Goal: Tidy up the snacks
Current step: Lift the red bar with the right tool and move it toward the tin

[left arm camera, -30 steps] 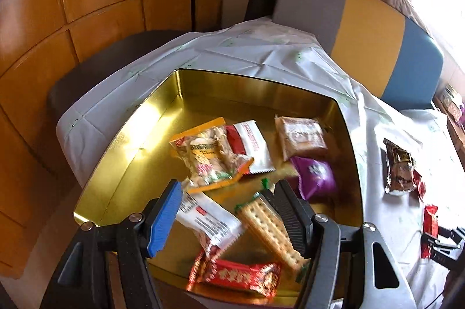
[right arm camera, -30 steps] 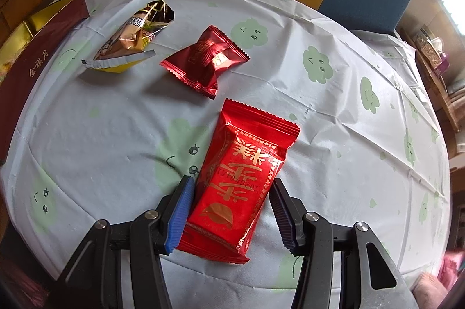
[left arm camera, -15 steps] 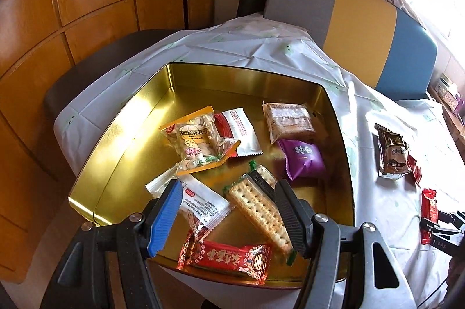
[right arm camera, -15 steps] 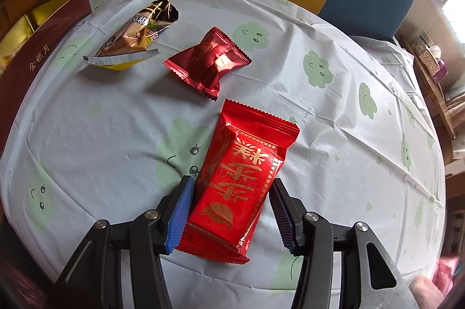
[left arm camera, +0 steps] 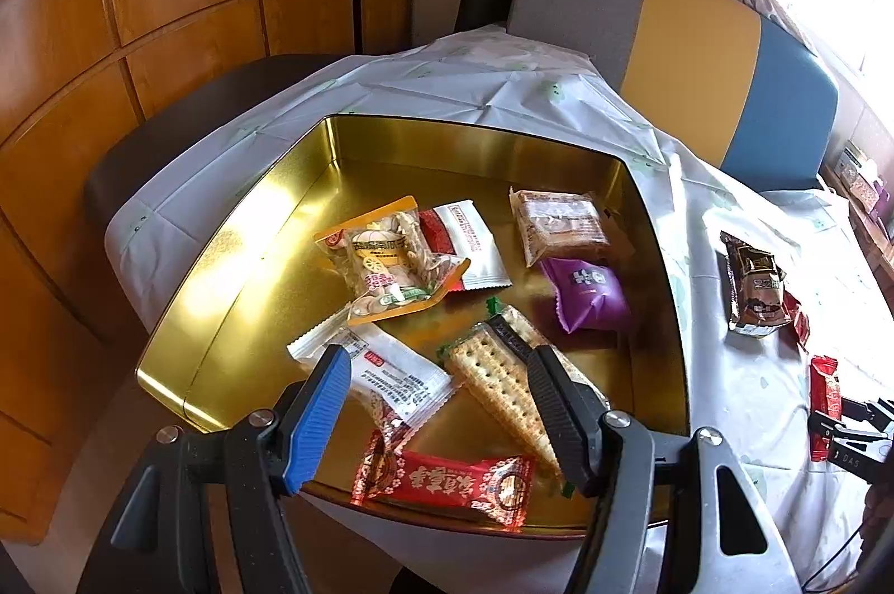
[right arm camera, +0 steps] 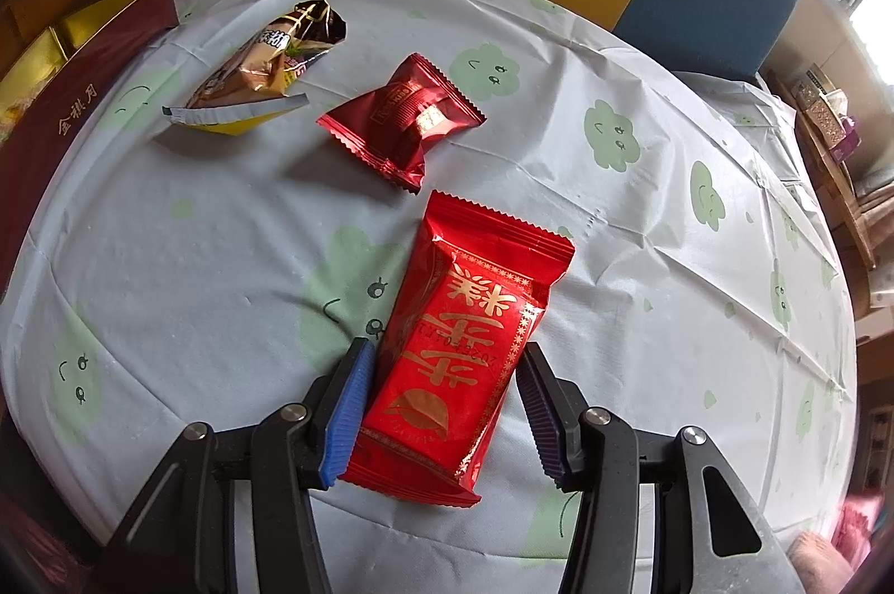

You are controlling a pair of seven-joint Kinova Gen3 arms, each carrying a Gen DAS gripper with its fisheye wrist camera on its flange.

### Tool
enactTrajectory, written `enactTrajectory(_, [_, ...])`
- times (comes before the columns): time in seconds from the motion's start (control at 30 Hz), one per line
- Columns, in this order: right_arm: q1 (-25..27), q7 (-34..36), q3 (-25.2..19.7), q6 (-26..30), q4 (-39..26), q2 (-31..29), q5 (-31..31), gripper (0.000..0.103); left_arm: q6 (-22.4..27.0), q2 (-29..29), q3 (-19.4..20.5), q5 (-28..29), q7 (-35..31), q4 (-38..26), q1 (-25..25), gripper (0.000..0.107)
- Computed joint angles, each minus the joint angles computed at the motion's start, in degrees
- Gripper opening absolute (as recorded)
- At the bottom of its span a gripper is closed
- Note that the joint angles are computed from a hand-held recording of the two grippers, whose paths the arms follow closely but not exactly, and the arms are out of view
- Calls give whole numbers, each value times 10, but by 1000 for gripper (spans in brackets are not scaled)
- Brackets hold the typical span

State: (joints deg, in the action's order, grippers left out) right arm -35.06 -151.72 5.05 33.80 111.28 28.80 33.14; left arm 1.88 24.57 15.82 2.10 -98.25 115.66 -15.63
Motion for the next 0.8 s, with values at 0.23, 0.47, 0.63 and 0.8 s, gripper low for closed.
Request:
enactTrajectory(0.23, [11,-1,-2,-9,4,-5,-10,51,-13,-3,25,-6,3,7,-34,66])
enactTrajectory(0.47, [10,2,-3,6,-6,-4,-21,49,-23,-5,43,-18,12,18,-64,66])
enactTrajectory(0.63, [7,-11,-6,0,-4,-11,-27,48,-26,-3,62,-26,18,21,-91,66])
enactTrajectory(0.8, [0,-27,-10,-27,4,-27,-31,48,-34,-5,72,-39,25,29,-107,66])
